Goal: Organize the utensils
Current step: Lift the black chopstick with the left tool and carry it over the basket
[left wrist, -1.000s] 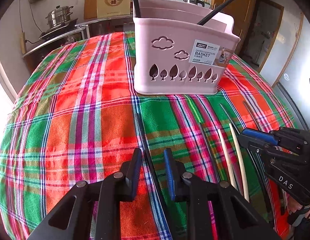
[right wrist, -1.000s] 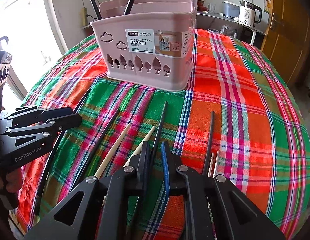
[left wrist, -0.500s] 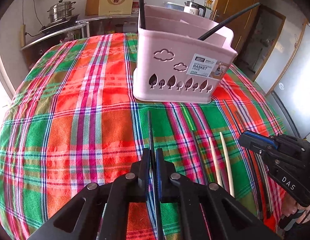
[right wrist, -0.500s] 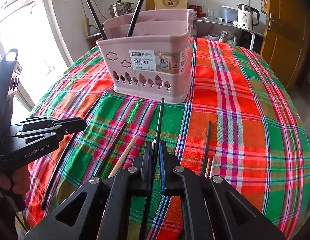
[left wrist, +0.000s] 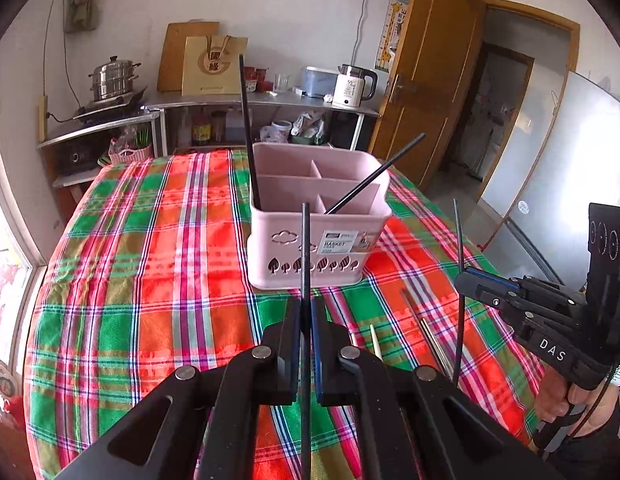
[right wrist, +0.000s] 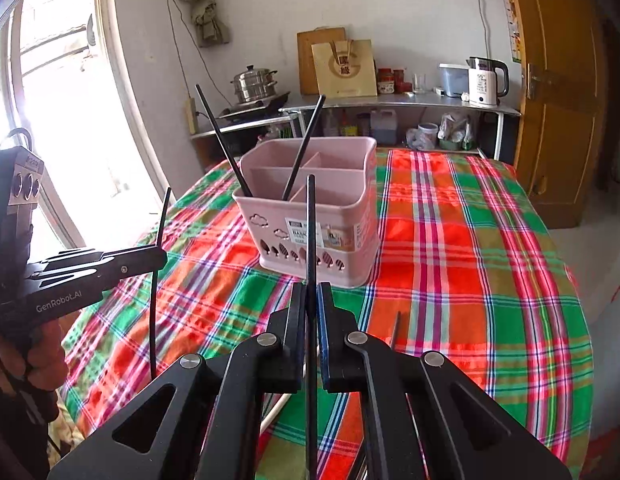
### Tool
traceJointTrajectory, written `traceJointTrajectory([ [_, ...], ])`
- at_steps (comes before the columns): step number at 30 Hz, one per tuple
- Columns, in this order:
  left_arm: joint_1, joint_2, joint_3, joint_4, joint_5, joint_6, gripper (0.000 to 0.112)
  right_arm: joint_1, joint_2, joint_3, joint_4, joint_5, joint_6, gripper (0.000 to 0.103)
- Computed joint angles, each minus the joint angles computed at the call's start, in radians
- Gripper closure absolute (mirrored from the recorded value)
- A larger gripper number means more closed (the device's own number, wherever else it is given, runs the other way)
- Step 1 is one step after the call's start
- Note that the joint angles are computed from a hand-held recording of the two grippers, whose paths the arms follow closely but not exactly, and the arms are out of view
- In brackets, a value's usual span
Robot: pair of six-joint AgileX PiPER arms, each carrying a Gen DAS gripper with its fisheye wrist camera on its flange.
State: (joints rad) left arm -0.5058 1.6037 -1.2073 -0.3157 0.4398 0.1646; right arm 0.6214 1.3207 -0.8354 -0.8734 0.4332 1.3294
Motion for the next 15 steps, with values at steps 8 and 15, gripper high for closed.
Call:
traceJointTrajectory([
  [8, -0.003, -0.076, -0.017, 0.01, 0.019, -0.001, 0.108, 0.041, -0.069, -0.017, -0.059, 0.069, 0.032, 0.098],
  [15, -0.01, -0.091, -0.044, 0.029, 0.045, -0.015, 0.108, 0.066, -0.099, -0.028, -0.065, 0.103, 0.021, 0.098],
])
